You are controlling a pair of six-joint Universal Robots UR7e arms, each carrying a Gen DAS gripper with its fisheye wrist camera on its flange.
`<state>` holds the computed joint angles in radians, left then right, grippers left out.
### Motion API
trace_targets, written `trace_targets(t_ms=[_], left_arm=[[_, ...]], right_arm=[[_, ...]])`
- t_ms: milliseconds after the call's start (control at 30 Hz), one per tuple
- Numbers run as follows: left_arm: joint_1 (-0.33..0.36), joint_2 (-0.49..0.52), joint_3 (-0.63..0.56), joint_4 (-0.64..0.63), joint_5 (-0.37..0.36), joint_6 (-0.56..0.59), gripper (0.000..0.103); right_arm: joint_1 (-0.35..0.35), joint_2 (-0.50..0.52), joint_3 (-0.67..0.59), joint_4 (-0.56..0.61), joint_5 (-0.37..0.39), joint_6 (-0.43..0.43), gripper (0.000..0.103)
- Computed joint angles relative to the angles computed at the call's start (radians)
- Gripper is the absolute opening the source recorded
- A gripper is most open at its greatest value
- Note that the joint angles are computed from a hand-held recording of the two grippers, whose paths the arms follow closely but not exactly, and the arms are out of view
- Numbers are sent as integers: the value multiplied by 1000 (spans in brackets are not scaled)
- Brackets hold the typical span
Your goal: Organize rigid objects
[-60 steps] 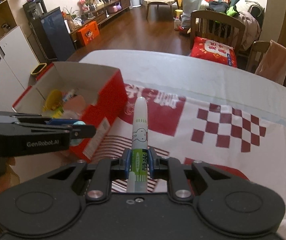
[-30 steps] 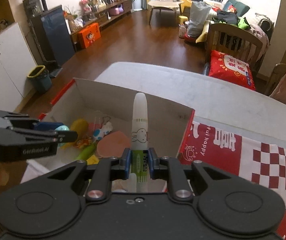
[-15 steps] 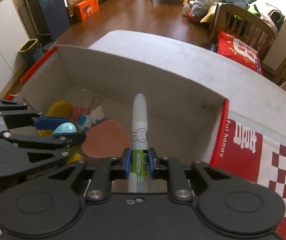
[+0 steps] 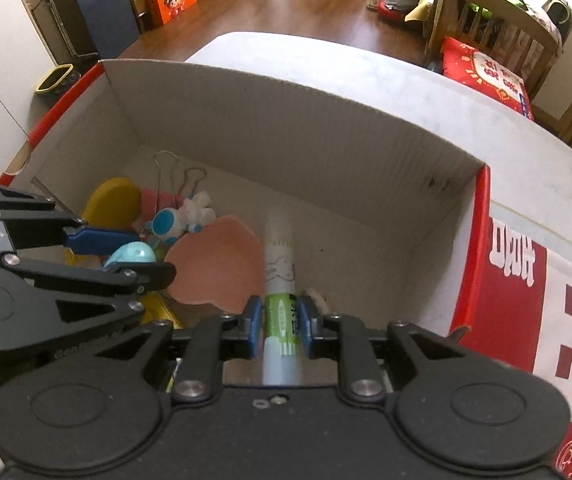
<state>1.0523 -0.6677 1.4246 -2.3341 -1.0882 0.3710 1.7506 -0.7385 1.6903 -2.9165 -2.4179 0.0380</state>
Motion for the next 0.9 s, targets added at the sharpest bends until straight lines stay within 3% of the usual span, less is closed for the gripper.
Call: trace_targets(t_ms=[200,500,533,600,900], left_arm=[[-2,-1,-4,9,9,-12,30],[-10,-21,24,-41,2,-24,31],[-12,-30,35,-50,1,-20,35],[-17,-49,63,-83,1,-10,51],[-33,-134,147,-164,-11,8,54]], right_arm=[[4,-15,19,-16,2,10,26],[32,-39,53,-64,12,8,41],[37,-41,58,-70,10,5,42],[47,-46,68,-81,4,4,44],[87,-86,129,-159,8,-12,58]])
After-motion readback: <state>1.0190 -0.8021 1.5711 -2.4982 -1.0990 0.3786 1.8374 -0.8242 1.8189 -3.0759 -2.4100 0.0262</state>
